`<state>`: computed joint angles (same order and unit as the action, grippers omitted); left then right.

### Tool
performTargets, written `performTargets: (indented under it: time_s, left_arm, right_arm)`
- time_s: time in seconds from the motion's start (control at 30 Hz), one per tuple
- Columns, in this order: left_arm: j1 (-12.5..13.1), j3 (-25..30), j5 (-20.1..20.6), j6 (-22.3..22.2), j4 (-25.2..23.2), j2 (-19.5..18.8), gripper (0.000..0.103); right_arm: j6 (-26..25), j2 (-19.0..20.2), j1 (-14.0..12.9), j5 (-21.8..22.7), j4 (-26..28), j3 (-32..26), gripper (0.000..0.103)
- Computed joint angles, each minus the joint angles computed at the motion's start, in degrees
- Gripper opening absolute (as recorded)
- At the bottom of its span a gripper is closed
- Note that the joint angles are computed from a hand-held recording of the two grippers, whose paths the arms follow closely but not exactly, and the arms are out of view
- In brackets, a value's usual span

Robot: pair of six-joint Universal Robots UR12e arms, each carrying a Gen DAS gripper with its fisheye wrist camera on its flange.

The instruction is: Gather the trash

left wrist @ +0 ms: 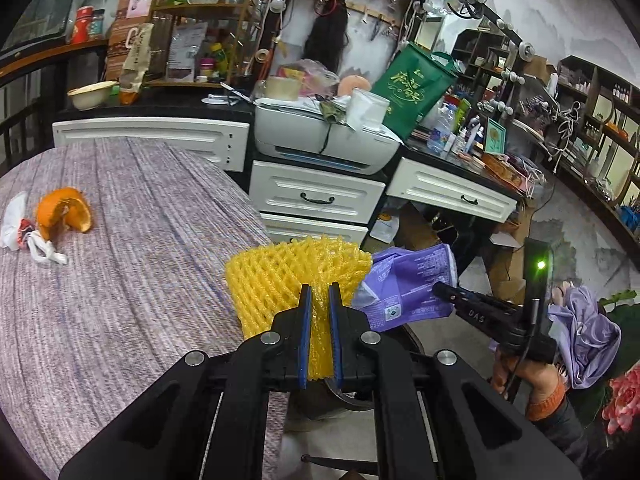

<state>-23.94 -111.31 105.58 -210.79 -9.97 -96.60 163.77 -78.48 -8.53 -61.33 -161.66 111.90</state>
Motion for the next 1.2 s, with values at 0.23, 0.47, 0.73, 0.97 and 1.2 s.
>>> performTargets:
  time_s: [0.23,0.47,0.73,0.97,1.2]
  left_arm:
    - [-0.22,1.34,-1.34,1.12,-0.98,-1.27,0.009]
    - [-0.17,2.70,-3.67,2.08,-2.08,-2.70,0.009]
    - [0.43,4.30,-8.50,2.50,-3.65,-4.43,0.009]
    - [0.72,6.30,-13.23,4.14,-5.84,-6.53,0.009]
    - [0.94,8.39,-16.61,5.17,-8.64,-8.82,0.009]
  right_arm:
    - [-1.00,1.94,1.20,-7.55,0.40,-0.42,0.014]
    - [-1.59,3.54,1.88,-10.69,2.56,-0.77,0.014]
    - [1.83,4.32,1.44,-10.32,4.07,-0.66,0.068]
    - [6.37,2.57,-0.09,-7.97,1.15,0.31,0.071]
    - [10.41,0.13,-3.55,0.83,-9.75,3.20,0.086]
